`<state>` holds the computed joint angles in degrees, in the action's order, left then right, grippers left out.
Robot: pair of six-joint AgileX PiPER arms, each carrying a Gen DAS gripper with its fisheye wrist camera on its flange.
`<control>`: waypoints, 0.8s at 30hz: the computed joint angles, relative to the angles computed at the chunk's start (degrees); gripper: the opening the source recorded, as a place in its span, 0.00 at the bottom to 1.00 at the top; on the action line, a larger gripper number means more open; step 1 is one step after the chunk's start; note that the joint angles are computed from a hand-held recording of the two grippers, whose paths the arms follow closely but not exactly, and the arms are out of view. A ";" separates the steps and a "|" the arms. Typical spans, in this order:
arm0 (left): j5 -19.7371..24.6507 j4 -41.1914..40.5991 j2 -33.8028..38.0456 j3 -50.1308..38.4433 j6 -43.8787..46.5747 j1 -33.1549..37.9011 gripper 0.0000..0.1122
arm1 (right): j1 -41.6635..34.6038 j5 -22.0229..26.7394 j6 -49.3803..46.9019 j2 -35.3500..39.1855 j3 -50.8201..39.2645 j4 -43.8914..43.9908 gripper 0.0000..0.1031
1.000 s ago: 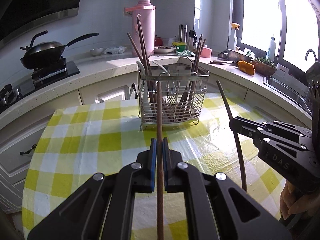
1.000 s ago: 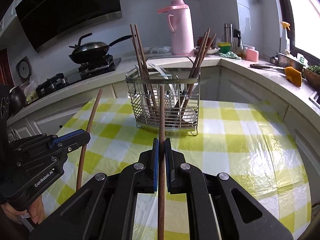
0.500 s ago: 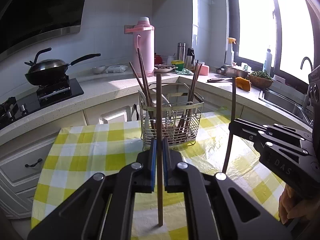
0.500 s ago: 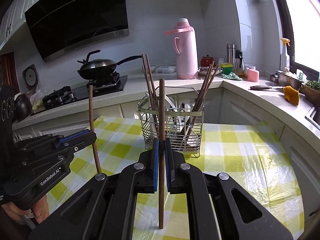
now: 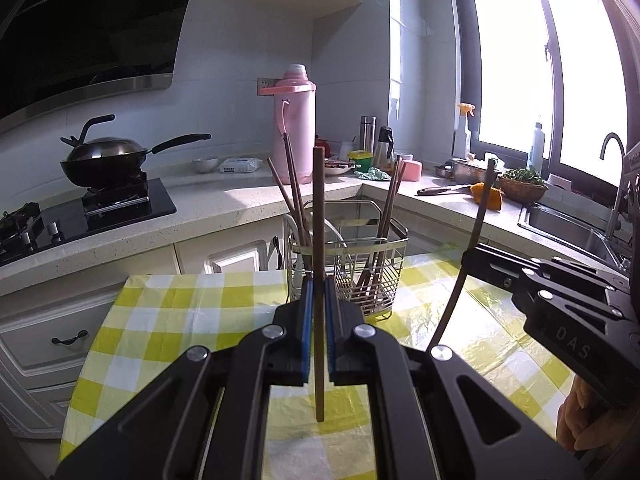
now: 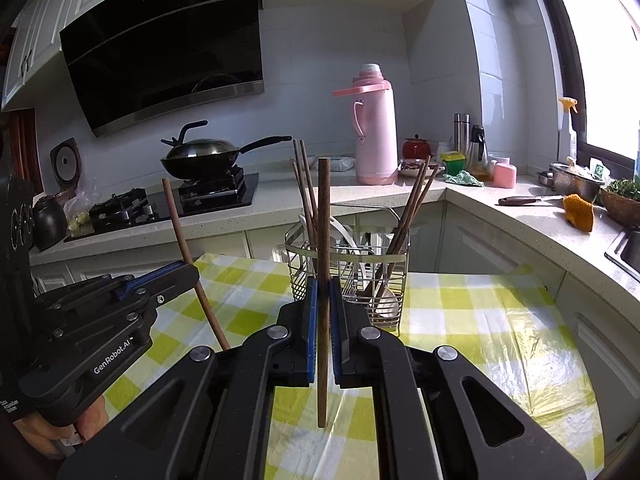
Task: Organize utensils
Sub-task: 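Lower both held chopsticks into the wire rack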
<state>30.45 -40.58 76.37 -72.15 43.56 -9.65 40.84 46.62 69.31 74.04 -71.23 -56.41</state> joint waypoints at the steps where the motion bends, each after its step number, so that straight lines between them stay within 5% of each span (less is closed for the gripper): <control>1: -0.23 -0.68 0.03 -0.30 0.59 -0.02 0.05 | 0.01 0.03 -0.01 -0.01 -0.31 -0.61 0.07; 11: -1.22 -1.22 3.49 -10.87 -0.71 -1.21 0.05 | -3.32 -1.35 -5.84 2.36 -9.37 -2.70 0.07; 24: 6.35 10.48 19.60 -43.56 -16.54 -3.81 0.05 | -14.15 -4.76 -24.71 10.79 -29.72 9.77 0.07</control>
